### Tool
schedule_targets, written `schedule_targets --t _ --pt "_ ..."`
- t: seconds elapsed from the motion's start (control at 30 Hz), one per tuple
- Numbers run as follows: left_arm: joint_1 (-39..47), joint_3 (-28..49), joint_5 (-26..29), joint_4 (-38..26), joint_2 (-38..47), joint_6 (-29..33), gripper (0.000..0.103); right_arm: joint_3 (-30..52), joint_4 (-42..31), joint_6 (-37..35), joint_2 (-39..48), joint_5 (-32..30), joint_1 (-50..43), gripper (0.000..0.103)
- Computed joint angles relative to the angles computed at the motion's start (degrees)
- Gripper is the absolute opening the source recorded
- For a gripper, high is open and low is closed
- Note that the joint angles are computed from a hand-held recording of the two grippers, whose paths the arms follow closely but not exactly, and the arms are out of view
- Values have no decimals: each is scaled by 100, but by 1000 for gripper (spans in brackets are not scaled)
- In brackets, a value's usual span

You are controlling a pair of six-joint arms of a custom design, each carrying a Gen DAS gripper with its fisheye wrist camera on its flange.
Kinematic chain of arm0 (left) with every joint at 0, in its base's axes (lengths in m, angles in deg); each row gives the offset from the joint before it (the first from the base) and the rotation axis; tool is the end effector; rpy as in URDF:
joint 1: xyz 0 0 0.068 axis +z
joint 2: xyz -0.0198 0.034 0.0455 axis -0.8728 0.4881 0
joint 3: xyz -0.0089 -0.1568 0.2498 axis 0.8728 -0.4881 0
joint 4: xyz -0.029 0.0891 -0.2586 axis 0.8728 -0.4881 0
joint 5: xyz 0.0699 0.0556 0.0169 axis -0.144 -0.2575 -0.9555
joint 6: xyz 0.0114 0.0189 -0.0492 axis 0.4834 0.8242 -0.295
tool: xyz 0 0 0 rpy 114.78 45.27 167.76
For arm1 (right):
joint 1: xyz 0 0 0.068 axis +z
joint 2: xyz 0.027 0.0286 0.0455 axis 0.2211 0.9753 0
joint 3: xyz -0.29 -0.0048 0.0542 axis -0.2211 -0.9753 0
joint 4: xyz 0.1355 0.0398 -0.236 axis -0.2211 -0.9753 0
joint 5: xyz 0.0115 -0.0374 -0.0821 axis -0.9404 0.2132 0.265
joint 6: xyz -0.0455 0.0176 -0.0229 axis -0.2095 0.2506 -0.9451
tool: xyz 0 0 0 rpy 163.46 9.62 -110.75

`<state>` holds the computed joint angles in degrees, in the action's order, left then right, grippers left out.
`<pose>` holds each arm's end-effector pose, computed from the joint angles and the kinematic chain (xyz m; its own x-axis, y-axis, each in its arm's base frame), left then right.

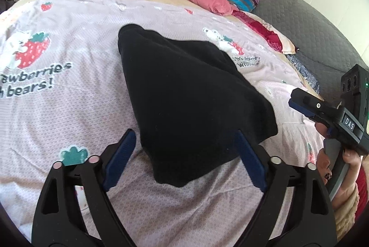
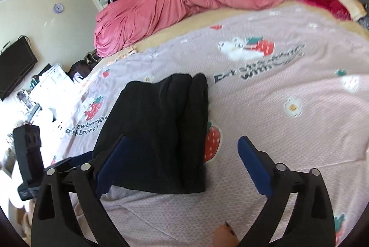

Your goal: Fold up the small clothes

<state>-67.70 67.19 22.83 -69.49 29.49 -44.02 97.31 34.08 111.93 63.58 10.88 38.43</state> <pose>0.2946 -0.0503 0.1544 -0.7594 0.0647 -0.6474 0.3523 0.8774 -0.3256 0.2376 0.1145 0.1954 -0.6890 0.1719 -0.7040 -0.1429 0.9202 0.3645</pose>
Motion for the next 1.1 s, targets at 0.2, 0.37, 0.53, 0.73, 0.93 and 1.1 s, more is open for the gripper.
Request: schedule_targets --t 0.2,0.37,0.53,0.73,0.93,1.1 --pt "57 -273 -156 -79 -621 -53 93 -60 100 58 -248 477 288 98" --pt "120 -542 -357 -98 -1112 -120 94 -256 499 187 -537 845 672 98" --pt "167 -701 -428 -146 -1497 -94 94 -526 795 269 -865 1512 1187 98" --pt "313 -1075 -440 -207 -2118 49 94 -959 946 67 -1576 2921 2037 98" --pt "504 -1746 -391 -157 -2761 125 94 -1298 920 -71 -2039 3965 2930 98" --pt "767 -2258 -308 -61 -3009 209 94 -1356 320 404 -1913 4828 3788 99"
